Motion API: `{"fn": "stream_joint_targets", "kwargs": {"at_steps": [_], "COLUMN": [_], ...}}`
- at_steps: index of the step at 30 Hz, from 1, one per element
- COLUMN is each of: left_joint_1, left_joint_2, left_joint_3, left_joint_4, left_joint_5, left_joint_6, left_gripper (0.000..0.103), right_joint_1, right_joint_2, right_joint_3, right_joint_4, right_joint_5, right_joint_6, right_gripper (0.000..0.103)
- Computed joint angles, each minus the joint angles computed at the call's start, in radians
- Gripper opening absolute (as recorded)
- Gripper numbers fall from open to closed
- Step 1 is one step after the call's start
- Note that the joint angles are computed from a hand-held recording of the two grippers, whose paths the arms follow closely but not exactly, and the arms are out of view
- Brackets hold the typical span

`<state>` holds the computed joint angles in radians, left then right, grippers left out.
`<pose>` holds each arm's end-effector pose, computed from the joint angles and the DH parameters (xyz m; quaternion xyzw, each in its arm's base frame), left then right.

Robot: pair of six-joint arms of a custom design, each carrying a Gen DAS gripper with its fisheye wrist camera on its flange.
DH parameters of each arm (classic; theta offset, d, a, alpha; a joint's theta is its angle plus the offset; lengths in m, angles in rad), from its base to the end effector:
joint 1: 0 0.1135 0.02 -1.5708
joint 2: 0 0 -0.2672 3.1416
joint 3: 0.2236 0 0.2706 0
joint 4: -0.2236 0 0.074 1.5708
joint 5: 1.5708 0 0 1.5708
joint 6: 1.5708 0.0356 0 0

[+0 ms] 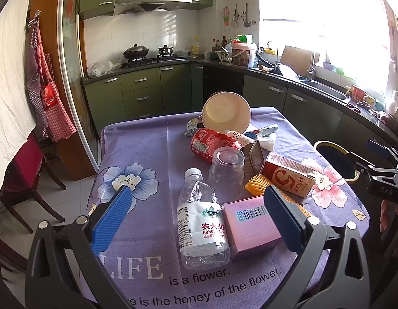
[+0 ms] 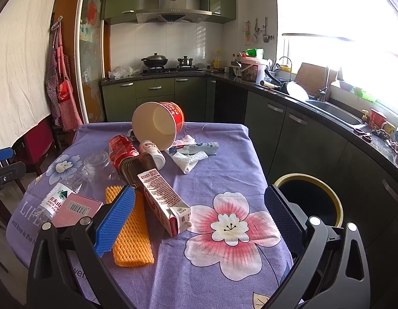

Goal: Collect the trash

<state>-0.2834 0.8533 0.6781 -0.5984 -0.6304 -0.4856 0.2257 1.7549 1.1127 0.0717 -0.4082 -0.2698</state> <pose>0.1865 -0.0325 0.2561 -0.2081 0.8596 0.1264 0.4492 0.3925 0.1046 0.2086 -0.3049 0.8092 0.1675 0.4734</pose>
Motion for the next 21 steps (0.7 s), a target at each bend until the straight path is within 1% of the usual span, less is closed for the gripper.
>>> {"fn": "stream_joint_targets", "kwargs": {"at_steps": [10, 13, 16, 21], "left_joint_1": [0.002, 0.024, 0.072, 0.182], "left_joint_2": [0.002, 0.01, 0.028, 0.098], "left_joint_3": [-0.001, -0.005, -0.002, 0.03], "left_joint_4": [0.002, 0.021, 0.051, 0.119], "left_joint_5": [0.004, 0.025, 0.067, 0.142], "left_joint_6": [0.0, 0.017, 0.051, 0.138], "left_gripper": [0.097, 0.097, 0.097, 0.097], "right_joint_1": [0.001, 0.007, 0.019, 0.048], "right_joint_2": [0.006, 0.023, 0.052, 0.141], "right_joint_3": [0.004, 0.023, 0.064, 0.207], "right_joint_4": [-0.003, -0.008, -0.028, -0.077], "right_joint_5": [0.001, 0.008, 0.016, 0.006], "right_joint_6": [-0.001, -0.002, -0.011, -0.052], "right_gripper": [0.099, 0.099, 0.099, 0.099]}}
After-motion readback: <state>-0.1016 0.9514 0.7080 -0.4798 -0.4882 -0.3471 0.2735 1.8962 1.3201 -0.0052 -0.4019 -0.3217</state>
